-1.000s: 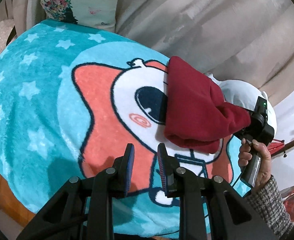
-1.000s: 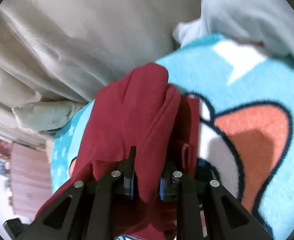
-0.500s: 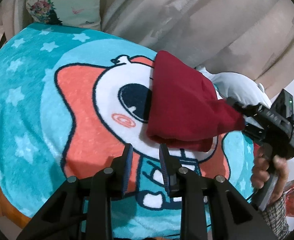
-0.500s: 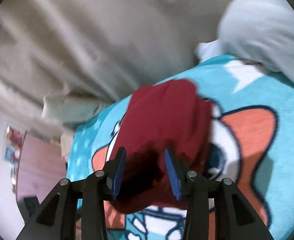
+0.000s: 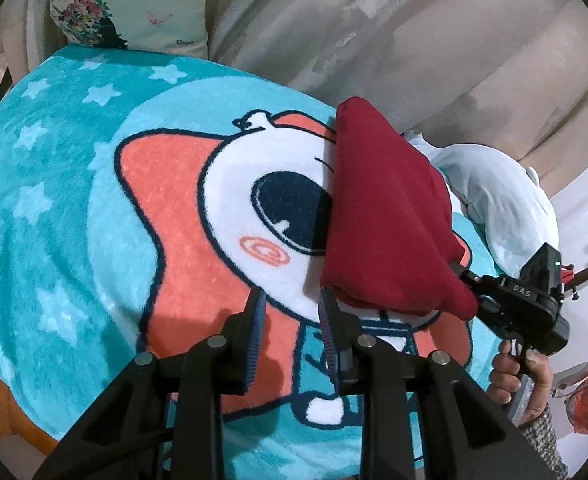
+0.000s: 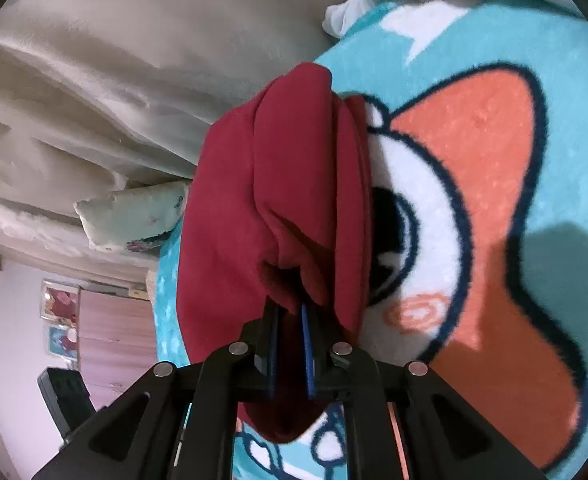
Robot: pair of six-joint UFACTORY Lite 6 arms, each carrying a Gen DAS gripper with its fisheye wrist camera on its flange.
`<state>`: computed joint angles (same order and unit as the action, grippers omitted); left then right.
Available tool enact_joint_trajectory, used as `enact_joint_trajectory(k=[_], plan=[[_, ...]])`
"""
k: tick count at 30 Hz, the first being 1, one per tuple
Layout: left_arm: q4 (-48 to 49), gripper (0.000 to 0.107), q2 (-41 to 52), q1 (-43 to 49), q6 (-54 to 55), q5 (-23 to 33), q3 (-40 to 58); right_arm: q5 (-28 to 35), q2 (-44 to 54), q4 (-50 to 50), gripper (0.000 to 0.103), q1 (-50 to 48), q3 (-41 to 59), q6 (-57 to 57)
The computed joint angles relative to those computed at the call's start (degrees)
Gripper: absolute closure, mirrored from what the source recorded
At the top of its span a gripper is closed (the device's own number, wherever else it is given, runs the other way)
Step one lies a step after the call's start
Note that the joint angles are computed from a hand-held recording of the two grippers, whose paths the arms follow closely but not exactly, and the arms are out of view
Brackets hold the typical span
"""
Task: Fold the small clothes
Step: 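Fold the held sweater over onto itself with the right gripper and release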
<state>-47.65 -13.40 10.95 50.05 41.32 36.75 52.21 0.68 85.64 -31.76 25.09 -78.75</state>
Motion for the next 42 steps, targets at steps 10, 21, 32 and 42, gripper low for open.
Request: enact_joint_trajectory(k=[10, 21, 32, 42], plan=[[-0.9, 0.082, 4.5, -0.4, 2.1, 0.0, 2.5, -11.5, -6.1, -2.2, 0.043, 1.1, 5.4, 11.3], [0.5, 0.082, 6.5, 3.2, 6.2, 1.6, 4.9, -26.4, 15.6, -3.0, 0.078, 15.2, 24.7, 11.9], [-1.3, 0.08, 19.1, 4.9, 11.4, 5.4, 16.0, -21.1, -18.9, -9.2, 0.074, 15.6, 6.8, 25.9], [-1.4, 0.068, 22.3, 2.4, 18.8, 1.2, 16.8, -16.6, -19.9, 6.0, 0.103, 6.7, -13.3, 15.5]])
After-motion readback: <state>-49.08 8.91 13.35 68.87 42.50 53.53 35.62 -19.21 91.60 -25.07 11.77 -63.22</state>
